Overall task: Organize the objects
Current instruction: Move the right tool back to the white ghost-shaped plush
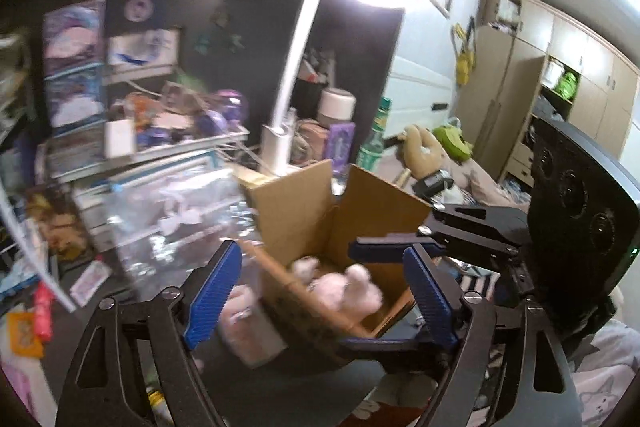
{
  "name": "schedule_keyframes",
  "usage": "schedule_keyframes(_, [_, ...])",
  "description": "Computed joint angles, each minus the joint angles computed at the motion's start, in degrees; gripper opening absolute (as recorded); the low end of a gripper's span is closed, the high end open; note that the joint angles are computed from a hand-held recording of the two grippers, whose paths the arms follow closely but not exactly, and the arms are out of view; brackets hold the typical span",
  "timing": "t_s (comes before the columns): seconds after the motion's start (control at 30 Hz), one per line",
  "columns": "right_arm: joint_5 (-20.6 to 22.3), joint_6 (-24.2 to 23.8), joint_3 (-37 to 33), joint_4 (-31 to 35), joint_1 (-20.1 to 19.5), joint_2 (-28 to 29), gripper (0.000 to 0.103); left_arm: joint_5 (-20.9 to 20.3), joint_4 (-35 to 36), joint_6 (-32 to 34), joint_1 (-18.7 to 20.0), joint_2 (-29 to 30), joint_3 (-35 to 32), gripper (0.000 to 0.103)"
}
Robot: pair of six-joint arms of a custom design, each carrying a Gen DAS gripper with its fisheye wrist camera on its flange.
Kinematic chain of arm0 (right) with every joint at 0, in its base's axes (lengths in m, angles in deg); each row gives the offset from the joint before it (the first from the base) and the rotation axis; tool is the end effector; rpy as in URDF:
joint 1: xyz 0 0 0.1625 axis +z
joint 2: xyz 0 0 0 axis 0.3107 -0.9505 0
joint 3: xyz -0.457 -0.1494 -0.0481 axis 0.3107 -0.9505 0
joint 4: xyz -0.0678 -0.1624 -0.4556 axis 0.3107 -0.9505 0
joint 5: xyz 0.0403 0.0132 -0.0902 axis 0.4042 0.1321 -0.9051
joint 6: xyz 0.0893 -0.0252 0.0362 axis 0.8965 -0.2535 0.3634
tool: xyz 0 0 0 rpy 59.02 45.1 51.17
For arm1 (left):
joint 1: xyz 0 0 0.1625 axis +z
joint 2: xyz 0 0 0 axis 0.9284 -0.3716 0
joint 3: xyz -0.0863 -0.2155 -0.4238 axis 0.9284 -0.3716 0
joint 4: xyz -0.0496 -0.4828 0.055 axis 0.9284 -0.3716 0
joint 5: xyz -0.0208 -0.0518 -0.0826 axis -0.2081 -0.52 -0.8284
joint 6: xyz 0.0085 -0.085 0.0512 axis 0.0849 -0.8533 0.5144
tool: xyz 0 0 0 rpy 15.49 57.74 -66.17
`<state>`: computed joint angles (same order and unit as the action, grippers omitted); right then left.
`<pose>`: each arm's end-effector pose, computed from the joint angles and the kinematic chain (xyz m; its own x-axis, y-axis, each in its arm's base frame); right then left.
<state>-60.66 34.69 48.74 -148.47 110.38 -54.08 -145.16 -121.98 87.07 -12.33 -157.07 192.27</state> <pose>0.4456 -0.4249 0.0752 -0.5349 -0.5578 0.6347 -0.8437 0.3927 -0.3659 -0.1539 -0.4997 0.3865 -0.6297 0.6944 -0.3482 0.7680 0.4892 -0.4133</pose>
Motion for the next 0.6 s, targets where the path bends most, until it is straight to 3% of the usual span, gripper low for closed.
schedule_keyframes(0.33, [3.62, 0.07, -4.5, 7.47, 2.6, 7.45, 0.053, -0.18, -5.45, 1.82, 8.02, -8.23, 5.03, 0.087])
schedule_keyframes(0.6, [2.27, 4.7, -9.56, 18.56, -0.59, 14.71, 0.053, -1.45, -8.2, 3.49, 15.79, -7.44, 6.69, 0.087])
